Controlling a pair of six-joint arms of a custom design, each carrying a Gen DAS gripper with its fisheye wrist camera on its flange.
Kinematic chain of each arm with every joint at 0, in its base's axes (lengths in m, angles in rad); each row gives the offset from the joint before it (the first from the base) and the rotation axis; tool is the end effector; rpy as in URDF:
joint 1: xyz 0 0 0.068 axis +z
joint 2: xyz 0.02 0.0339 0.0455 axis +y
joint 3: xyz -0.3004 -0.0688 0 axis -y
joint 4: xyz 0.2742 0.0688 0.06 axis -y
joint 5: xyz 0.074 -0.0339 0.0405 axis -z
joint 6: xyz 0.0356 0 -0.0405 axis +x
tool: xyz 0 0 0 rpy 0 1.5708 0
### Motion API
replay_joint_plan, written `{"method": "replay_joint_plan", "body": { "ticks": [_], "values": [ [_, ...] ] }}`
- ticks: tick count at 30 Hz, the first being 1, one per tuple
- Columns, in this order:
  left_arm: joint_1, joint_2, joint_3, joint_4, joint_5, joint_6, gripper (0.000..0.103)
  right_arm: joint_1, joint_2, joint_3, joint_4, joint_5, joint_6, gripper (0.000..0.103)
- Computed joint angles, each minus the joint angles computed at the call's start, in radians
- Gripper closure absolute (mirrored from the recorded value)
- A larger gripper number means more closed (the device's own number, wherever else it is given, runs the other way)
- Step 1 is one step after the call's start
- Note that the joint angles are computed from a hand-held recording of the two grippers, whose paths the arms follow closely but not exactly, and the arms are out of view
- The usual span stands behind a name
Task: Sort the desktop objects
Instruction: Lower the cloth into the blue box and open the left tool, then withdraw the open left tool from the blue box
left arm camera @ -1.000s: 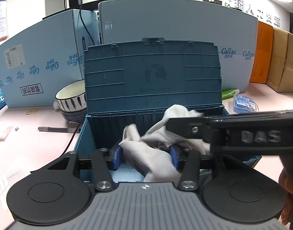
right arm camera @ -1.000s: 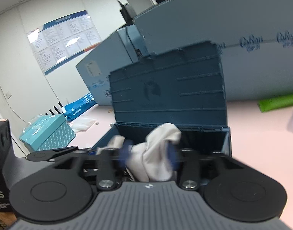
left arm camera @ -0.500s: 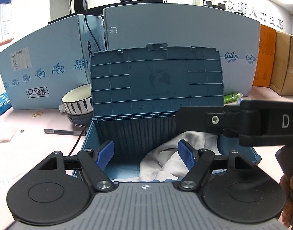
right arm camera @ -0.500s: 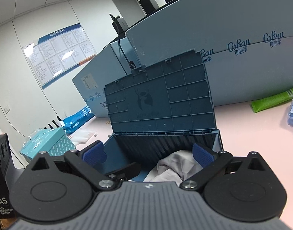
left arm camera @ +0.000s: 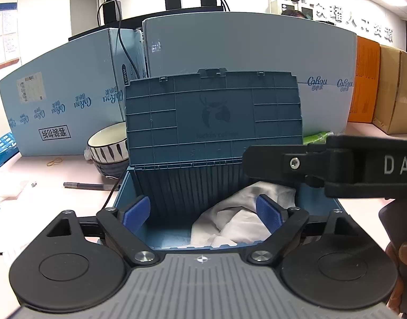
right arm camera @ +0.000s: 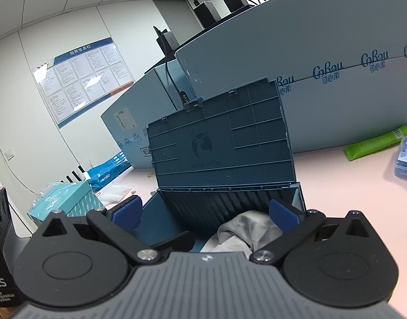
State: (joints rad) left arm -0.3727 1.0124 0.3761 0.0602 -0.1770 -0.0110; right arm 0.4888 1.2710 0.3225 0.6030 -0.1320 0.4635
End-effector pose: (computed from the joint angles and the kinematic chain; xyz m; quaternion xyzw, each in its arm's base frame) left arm 0.1964 -0.0701 0.1942 0.1160 0.8687 -0.0144 0.4813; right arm 0.2121 0.1181 0.1757 -0.0482 0.8158 0.3110 0.4852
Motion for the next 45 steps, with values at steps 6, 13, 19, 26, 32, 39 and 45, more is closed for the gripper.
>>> {"method": "replay_joint_plan", "body": {
  "ticks": [6,13,19,26,32,39,45],
  "values": [
    [-0.057,-0.008,0.003,-0.015,-0.057,-0.027,0.013,-0.008,-0.042,-0.021,-0.020,-0.012,-0.026,0.000],
    [-0.167,-0.003,0.012,-0.022,-0.146,-0.067,0.012,-0.043,-0.135,-0.058,-0.077,-0.019,-0.050,0.000],
    [-0.274,0.033,0.031,-0.015,-0.220,-0.113,0.012,-0.114,-0.242,-0.096,-0.144,-0.053,-0.066,0.000],
    [-0.390,0.094,0.059,-0.005,-0.296,-0.156,0.012,-0.220,-0.351,-0.133,-0.232,-0.126,-0.087,0.000],
    [-0.460,0.148,0.085,-0.007,-0.347,-0.201,0.012,-0.316,-0.410,-0.151,-0.293,-0.209,-0.117,0.000],
    [-0.530,0.186,0.106,-0.031,-0.405,-0.249,0.011,-0.410,-0.436,-0.165,-0.332,-0.302,-0.142,0.000],
    [-0.588,0.198,0.117,-0.086,-0.458,-0.306,0.011,-0.462,-0.453,-0.181,-0.368,-0.361,-0.151,0.000]
  ]
}}
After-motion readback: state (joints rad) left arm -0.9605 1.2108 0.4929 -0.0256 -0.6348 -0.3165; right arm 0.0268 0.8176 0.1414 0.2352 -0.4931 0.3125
